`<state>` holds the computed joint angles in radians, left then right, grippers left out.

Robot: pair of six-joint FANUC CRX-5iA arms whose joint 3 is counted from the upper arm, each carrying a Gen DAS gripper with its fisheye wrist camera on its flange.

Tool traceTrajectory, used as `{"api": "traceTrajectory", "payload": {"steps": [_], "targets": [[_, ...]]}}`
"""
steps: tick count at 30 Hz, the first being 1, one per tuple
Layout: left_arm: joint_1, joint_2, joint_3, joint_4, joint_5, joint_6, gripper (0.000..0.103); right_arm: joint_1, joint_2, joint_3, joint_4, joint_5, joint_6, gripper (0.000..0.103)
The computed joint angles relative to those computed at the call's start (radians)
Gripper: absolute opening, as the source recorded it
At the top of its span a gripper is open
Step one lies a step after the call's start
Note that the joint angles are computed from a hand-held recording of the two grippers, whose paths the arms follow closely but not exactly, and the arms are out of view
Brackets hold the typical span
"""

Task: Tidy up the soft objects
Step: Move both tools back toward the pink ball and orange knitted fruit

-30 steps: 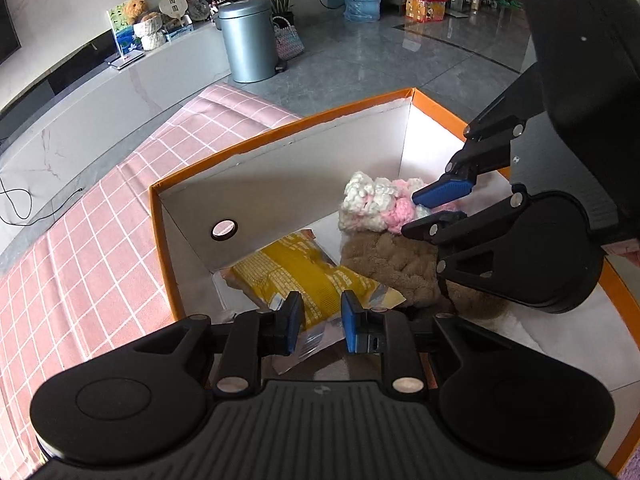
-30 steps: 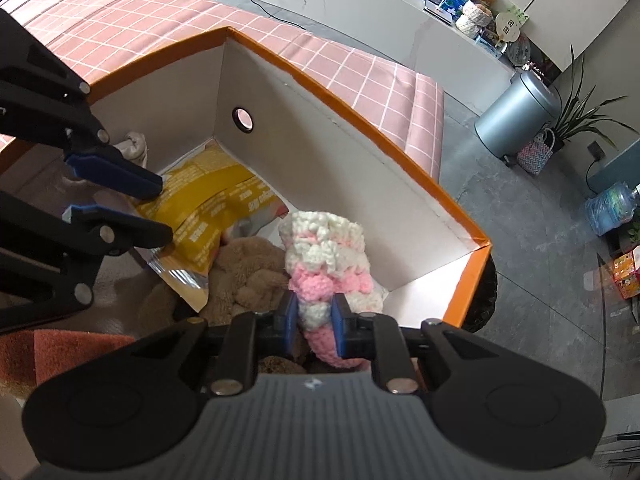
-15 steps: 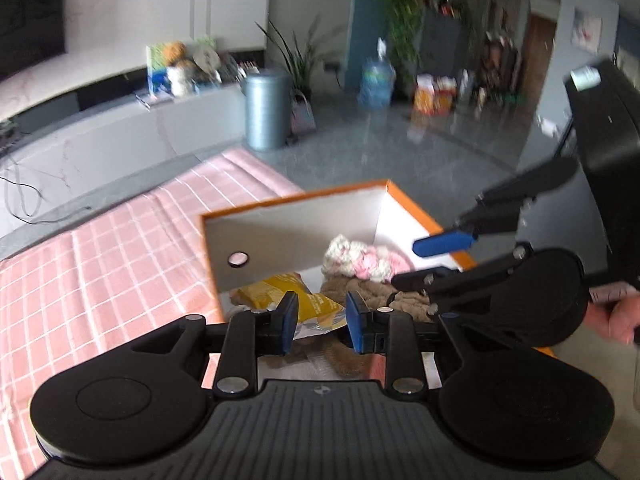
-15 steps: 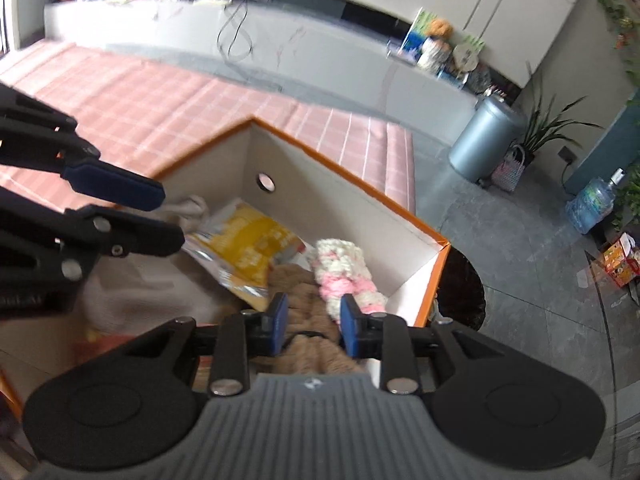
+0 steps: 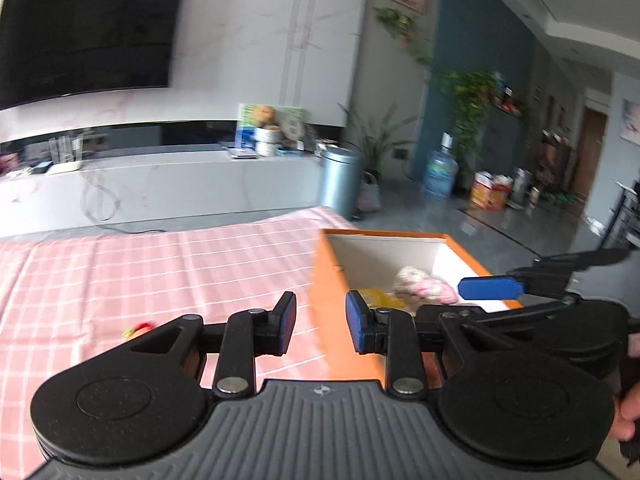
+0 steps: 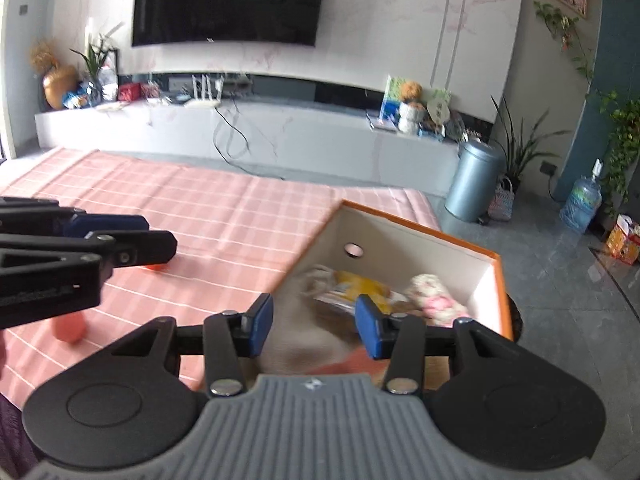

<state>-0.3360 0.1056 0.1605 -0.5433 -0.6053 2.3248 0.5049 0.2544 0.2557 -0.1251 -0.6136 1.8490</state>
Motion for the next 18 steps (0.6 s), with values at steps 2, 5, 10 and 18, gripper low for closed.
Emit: {"api": "traceTrajectory", "payload": {"steps": [2, 5, 10, 18], "targets": [[-0.008, -0.035, -0.034, -0.055, -0.014, 0.071, 0.044, 0.027, -0.034, -0.055, 0.0, 0.045, -0.004, 0.051], [-0.033, -0.082, -0.082, -0.165, -0.035, 0.214, 0.079, 0.068, -0.081, -0.142, 0.015, 0.114, -0.026, 0.053], [-0.077, -0.118, -0.112, -0.264, -0.153, 0.353, 0.086, 0.125, -0.112, -0.238, 0.061, 0.188, -0.098, 0.053], [-0.058, -0.182, -0.209, -0.287, -0.21, 0.505, 0.078, 0.192, -0.139, -0.364, 0.116, 0.324, -0.172, 0.067]]}}
